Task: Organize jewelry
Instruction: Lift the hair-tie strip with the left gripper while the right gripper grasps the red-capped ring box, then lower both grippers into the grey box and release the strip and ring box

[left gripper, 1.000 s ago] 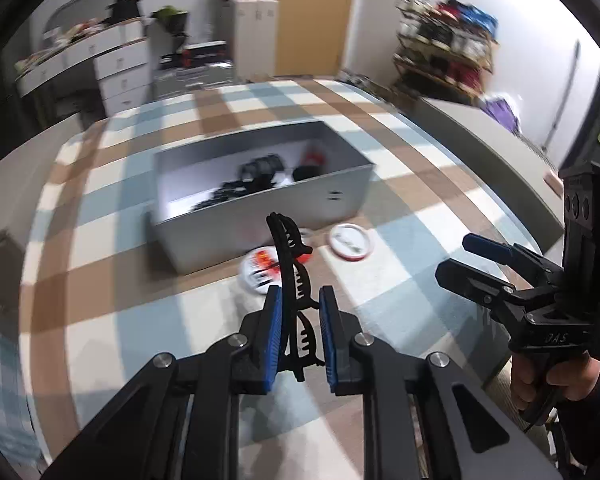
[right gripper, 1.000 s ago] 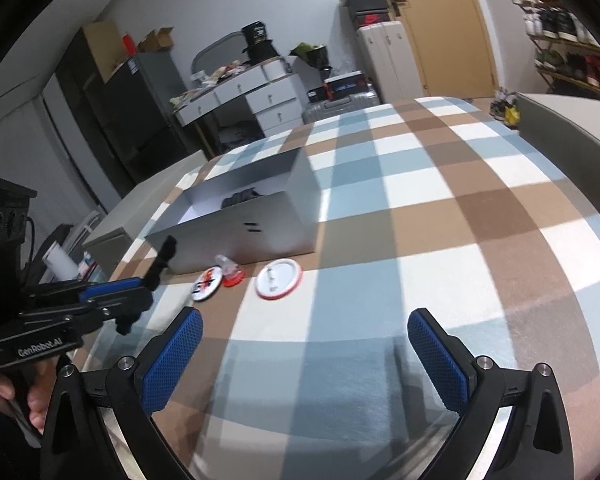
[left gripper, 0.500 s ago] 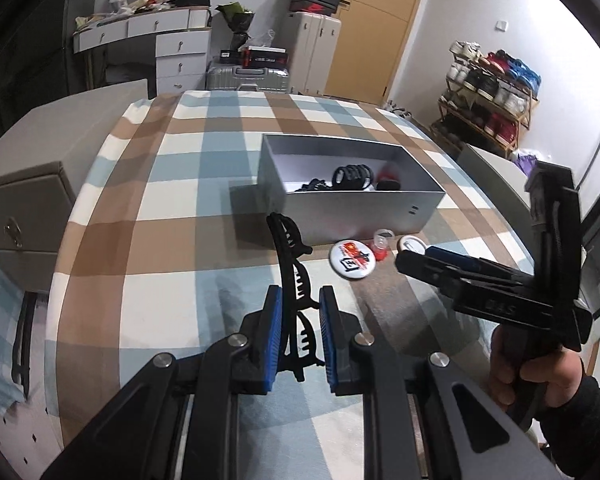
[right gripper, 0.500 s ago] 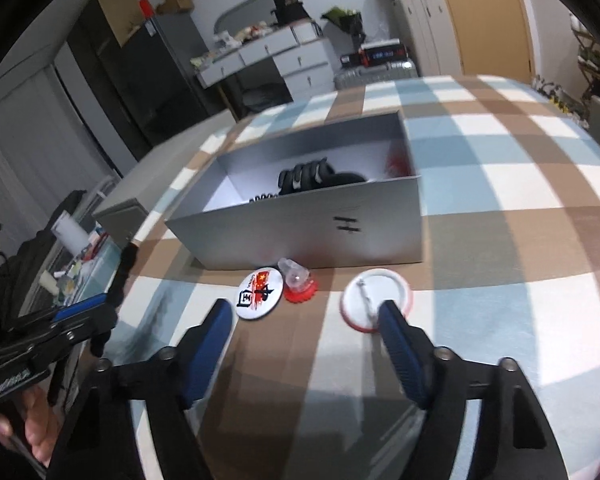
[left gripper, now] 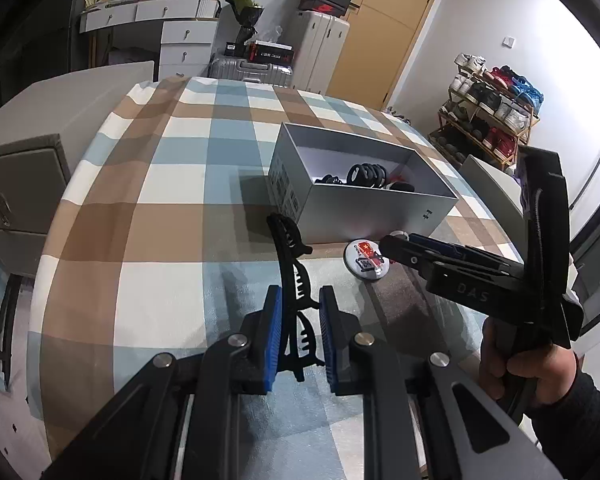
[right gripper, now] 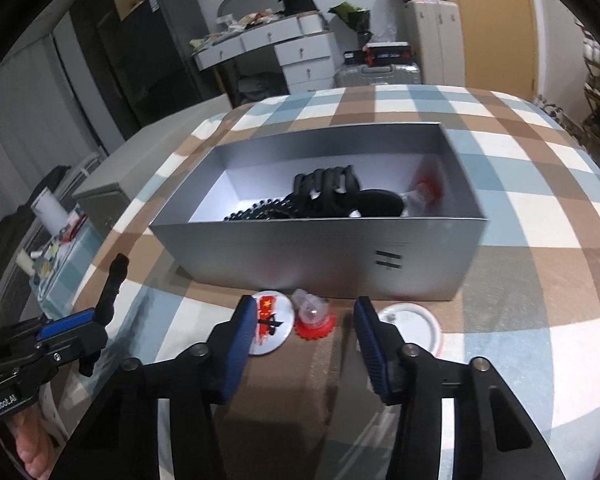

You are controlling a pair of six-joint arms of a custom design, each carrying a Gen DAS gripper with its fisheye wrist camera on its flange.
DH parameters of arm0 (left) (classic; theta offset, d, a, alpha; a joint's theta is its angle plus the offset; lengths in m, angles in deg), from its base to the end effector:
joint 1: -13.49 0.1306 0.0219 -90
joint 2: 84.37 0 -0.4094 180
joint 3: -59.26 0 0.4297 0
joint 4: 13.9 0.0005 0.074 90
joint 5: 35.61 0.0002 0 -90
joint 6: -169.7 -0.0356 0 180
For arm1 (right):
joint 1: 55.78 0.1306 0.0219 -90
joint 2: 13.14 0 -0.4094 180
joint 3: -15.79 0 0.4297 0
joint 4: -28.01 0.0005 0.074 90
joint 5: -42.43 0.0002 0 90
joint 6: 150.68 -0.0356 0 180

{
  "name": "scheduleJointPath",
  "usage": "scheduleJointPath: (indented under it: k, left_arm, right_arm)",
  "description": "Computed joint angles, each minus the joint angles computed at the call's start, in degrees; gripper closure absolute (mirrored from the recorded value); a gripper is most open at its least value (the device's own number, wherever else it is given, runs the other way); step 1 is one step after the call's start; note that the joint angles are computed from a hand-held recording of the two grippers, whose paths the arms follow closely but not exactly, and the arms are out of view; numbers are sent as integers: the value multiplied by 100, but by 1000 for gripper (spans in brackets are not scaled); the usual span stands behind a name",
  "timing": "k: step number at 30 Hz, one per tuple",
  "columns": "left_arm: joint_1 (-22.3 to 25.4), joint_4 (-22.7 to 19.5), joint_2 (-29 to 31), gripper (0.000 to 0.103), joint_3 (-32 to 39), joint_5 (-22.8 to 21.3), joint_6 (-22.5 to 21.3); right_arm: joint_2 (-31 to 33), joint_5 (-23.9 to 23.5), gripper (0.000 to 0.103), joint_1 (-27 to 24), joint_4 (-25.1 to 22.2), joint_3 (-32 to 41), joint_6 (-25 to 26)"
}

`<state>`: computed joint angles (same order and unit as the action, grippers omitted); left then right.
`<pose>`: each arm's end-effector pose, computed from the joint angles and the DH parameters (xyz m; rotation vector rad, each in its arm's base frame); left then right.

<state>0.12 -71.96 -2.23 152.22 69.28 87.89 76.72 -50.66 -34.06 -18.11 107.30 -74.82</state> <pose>0.4467 -0.1161 0.5371 0.2323 2.4040 -0.4862 0.4904 0.1969 0.4755 -0.1839 2.3688 0.3679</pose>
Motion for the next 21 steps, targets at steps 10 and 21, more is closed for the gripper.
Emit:
scheduleJointPath:
  k: [10,21]
  left_arm:
    - [72,-19,-2,90,-51,105,-29]
    - [-36,-29,-73,90,-43,-67,-48]
  right_arm:
    - [149,14,84,-47,-133,140,-153]
    - [-226,30,87,-110,172,-241,-249]
